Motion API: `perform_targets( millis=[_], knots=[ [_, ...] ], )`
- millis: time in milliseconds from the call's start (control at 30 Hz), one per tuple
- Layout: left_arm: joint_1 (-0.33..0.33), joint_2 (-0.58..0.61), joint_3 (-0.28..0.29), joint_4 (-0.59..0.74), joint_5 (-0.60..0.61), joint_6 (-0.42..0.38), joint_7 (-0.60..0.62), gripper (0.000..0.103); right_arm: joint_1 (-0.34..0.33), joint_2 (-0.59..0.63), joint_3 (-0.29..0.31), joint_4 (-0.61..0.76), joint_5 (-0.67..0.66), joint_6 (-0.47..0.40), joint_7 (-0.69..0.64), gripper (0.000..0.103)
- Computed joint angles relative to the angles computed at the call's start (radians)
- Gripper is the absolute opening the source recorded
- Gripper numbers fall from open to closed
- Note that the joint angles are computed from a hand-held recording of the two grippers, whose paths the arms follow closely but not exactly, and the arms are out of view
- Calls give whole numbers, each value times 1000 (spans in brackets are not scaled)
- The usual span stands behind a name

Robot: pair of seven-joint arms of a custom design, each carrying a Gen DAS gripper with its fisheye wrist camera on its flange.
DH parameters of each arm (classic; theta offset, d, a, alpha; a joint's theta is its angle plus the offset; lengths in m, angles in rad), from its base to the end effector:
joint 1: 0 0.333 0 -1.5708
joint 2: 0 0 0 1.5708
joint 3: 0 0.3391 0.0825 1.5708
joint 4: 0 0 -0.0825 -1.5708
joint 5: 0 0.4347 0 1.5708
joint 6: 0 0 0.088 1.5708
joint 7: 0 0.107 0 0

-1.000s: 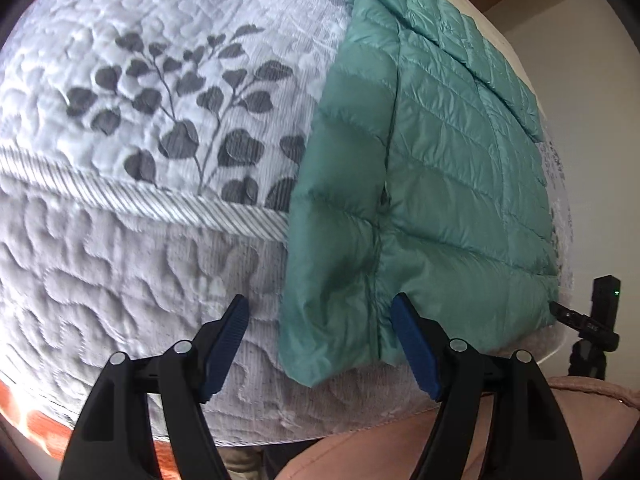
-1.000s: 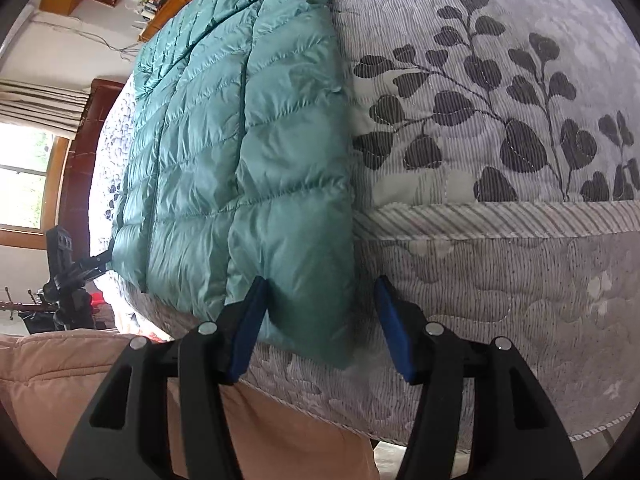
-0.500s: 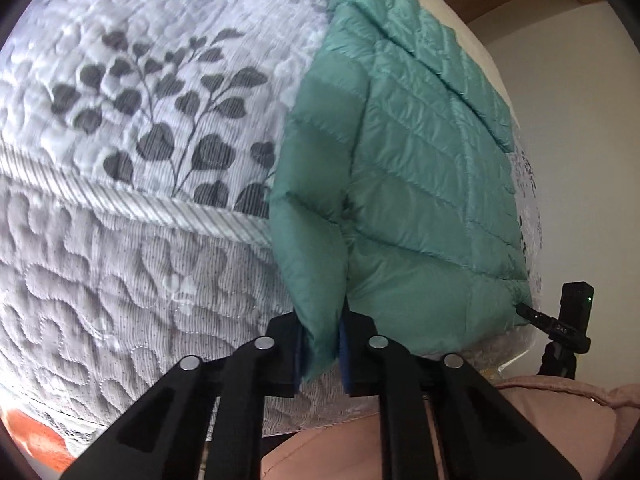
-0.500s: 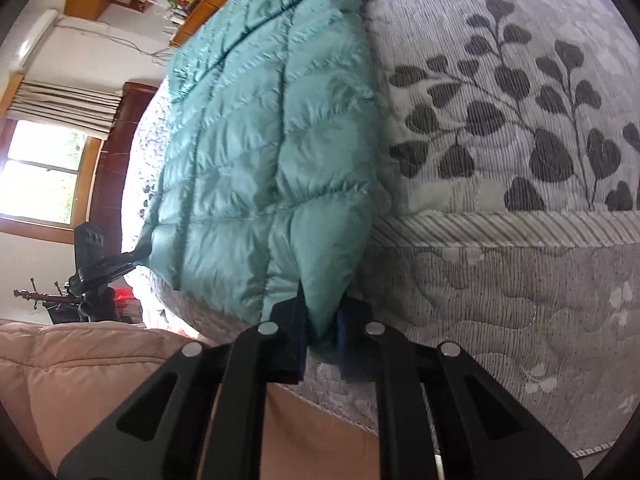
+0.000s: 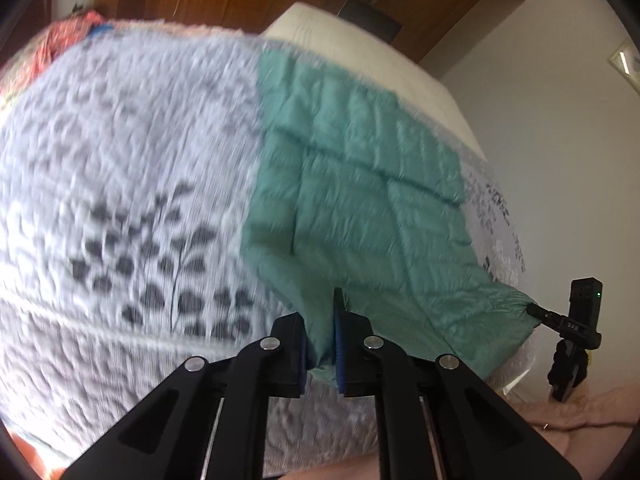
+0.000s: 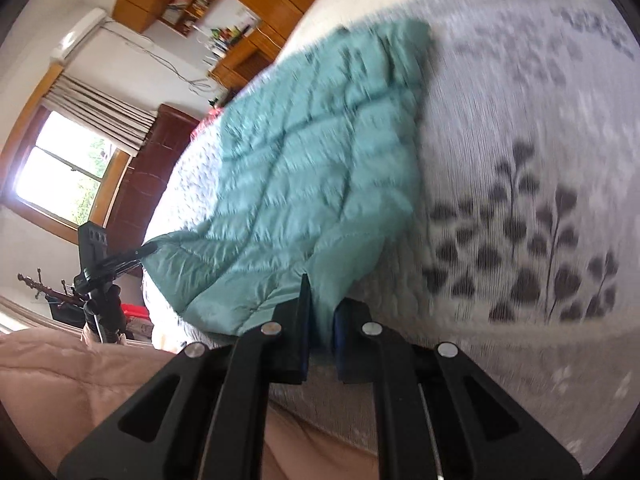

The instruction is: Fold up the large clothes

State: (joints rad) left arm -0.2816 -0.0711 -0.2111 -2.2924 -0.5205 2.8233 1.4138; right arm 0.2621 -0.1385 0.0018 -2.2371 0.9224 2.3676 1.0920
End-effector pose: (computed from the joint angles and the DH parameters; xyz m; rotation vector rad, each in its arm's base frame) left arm 0.5252 -0.2550 0.4353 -2.2128 1.9887 -1.0071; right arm 0.5455 0.1572 0.4569 -1.8206 1.5749 0.3278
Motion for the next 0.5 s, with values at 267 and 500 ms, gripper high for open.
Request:
perform_targets(
  millis=[267, 500],
  knots=[
    [41, 113, -2, 163, 86, 40, 6, 9, -21, 105, 6, 173, -10, 15, -50, 8],
    [94, 255, -25, 340, 120, 36, 30, 9, -69, 264, 34, 375, -33, -8, -11, 8]
  ],
)
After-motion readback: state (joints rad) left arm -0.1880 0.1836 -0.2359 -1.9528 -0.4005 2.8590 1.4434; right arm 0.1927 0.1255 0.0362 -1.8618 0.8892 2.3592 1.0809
